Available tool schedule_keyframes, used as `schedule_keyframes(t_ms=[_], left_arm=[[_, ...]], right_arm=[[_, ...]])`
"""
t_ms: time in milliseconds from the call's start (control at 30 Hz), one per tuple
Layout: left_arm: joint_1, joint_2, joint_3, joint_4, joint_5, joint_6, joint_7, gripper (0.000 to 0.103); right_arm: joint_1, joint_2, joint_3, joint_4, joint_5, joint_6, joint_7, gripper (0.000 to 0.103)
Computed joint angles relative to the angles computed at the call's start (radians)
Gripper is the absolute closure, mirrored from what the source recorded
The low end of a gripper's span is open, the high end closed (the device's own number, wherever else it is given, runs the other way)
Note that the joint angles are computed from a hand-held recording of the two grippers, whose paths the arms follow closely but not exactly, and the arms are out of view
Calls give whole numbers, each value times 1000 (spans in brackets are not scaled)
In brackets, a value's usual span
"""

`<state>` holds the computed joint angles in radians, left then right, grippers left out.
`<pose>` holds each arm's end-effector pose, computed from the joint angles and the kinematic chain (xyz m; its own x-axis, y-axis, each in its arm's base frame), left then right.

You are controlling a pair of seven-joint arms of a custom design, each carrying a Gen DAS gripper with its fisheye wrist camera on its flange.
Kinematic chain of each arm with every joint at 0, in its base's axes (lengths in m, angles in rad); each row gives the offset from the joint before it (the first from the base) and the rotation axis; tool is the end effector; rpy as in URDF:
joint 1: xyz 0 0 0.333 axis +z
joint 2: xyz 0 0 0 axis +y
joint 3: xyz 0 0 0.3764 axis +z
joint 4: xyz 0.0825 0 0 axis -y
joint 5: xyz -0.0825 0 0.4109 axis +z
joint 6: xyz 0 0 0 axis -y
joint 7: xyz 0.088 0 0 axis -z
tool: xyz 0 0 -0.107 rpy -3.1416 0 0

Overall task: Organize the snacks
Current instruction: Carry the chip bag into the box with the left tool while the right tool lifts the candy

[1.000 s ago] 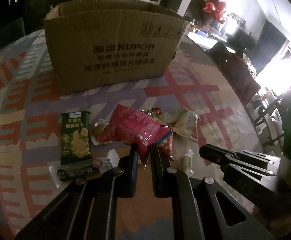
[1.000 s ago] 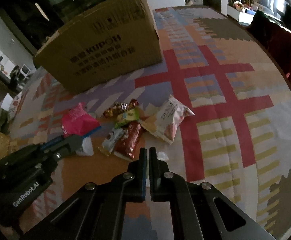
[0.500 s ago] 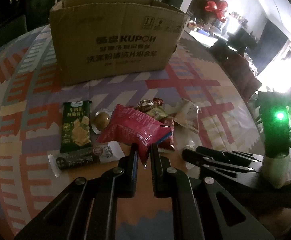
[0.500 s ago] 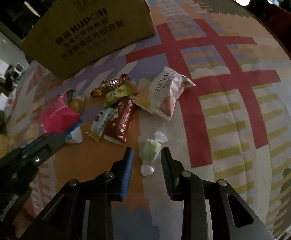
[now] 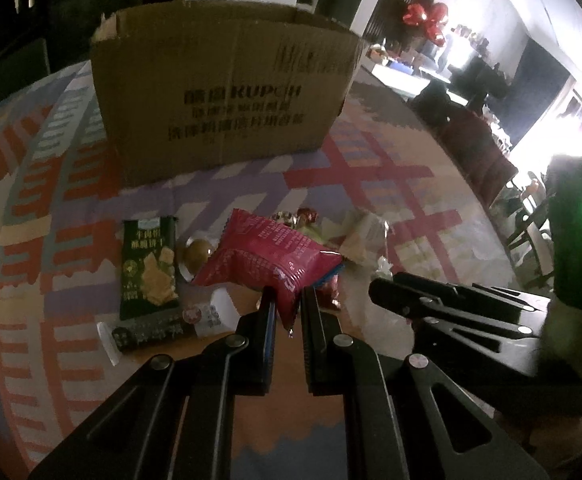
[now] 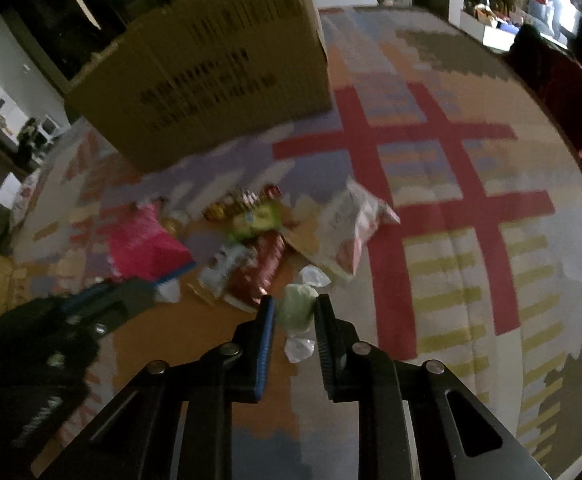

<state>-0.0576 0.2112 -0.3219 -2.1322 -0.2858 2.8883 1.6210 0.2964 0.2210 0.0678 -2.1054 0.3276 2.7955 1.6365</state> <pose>0.6037 -0.2126 0.4139 -0.2063 -0.9479 0.2427 -0.8680 0.0628 -0.4925 0.6076 0.2134 0.4031 0.0682 -0.9591 -0.2748 -0.9177 0.0477 -0.3943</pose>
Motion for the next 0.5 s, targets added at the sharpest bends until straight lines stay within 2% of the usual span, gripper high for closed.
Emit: schedule_keyframes(t_ms=[200, 333, 500], left_arm=[[-6, -16, 16, 17, 37, 34, -24, 90], [-20, -26, 40, 33, 103, 63, -62, 90], [-8, -30, 37, 65, 124, 91, -65, 90]], right_arm=[[-15, -21, 18, 27, 61, 48, -47, 82], [-26, -34, 29, 40, 109, 83, -89, 82], [-30, -37, 39, 73, 150, 119, -134, 82]])
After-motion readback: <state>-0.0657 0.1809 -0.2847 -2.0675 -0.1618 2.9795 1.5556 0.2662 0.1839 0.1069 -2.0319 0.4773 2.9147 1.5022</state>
